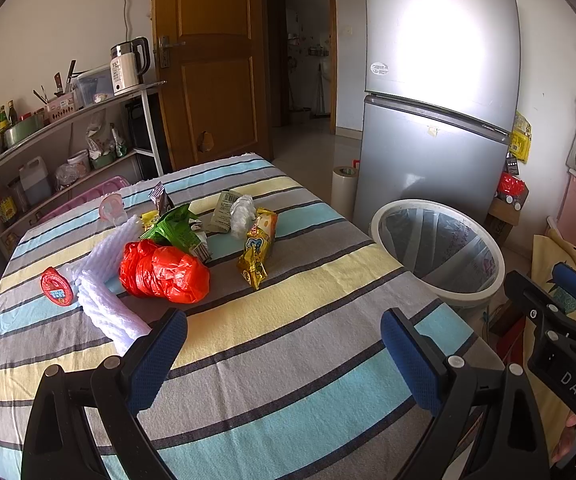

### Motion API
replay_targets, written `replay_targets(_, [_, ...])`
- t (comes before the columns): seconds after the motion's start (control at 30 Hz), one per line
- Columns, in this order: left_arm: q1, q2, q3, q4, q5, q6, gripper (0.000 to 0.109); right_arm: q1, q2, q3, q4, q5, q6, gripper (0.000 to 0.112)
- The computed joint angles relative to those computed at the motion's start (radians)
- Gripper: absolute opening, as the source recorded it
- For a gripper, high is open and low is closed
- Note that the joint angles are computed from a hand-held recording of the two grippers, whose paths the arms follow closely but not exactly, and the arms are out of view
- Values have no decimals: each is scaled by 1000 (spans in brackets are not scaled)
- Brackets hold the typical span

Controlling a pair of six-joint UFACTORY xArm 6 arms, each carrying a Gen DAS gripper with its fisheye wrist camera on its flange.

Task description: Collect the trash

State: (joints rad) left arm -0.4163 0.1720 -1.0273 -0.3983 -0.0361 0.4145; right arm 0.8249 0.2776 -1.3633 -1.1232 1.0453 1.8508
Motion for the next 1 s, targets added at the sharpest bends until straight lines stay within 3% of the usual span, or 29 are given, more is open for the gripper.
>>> replay_targets(1.0, [6, -9, 8, -24, -1, 23, 98, 1, 2, -2, -2, 0, 2, 77])
